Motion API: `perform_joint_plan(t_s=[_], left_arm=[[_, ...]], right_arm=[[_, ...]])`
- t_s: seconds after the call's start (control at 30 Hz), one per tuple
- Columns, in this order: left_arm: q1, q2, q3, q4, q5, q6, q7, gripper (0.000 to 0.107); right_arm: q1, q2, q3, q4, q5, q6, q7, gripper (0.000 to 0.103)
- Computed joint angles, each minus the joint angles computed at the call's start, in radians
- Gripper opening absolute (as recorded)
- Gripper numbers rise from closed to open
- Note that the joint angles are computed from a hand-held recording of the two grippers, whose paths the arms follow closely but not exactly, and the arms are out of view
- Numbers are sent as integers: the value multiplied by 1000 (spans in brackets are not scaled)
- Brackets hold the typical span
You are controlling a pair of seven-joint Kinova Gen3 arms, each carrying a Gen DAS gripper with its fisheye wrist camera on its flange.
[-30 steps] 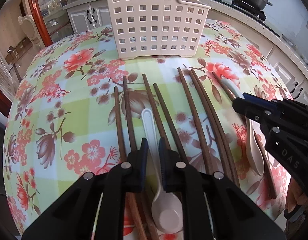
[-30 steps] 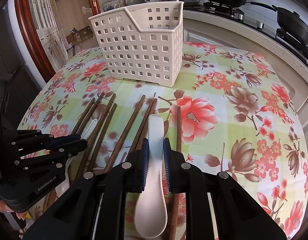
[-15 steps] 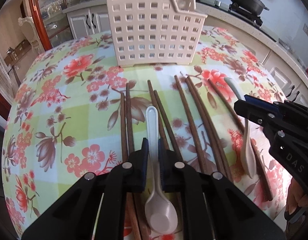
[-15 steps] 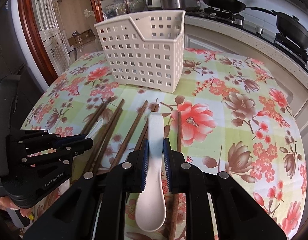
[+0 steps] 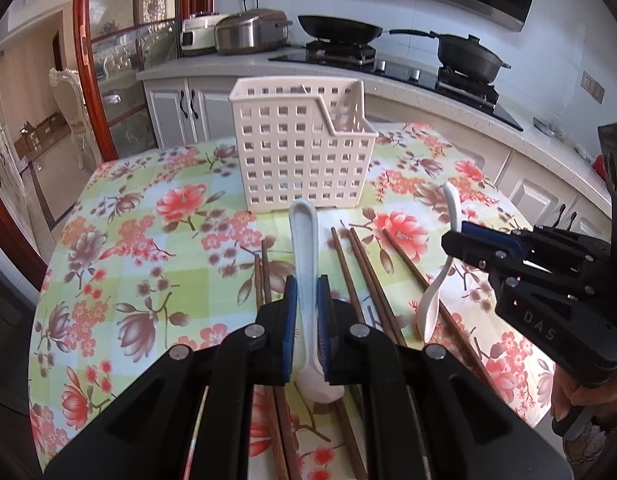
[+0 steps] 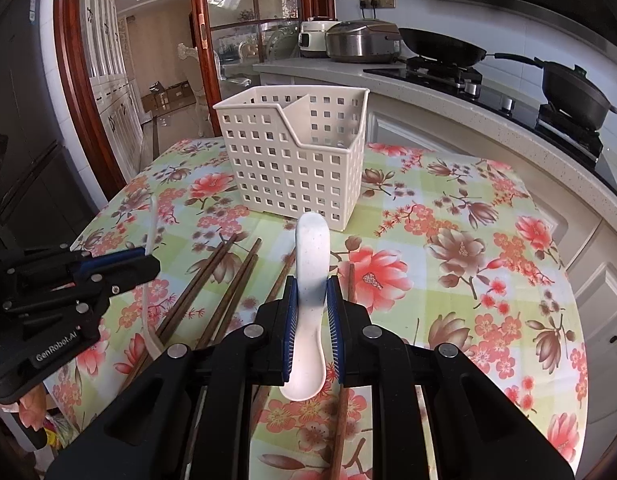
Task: Organize utensils
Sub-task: 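Lift the white spoon with the right gripper and carry it over the basket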
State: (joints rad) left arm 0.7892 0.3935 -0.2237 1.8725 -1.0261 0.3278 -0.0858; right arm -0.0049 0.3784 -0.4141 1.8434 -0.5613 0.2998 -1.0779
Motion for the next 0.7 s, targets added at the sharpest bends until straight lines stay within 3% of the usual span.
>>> perform_joint_plan(t_s=[0.17, 0.27, 0.53, 0.7], left_arm=[[39, -19, -42, 24, -83, -18, 88, 10], [27, -28, -23, 21, -125, -2, 111, 10], [-102, -51, 101, -69, -109, 71, -7, 10], [-132, -61, 104, -155, -140, 106, -23, 10]], right_arm=[[-3, -14, -1, 10, -2, -18, -2, 17], [-4, -20, -1, 2, 6, -24, -1, 17], [16, 17, 2, -120, 17, -8, 12, 17], [42, 53, -21, -215, 8, -27, 21, 17]])
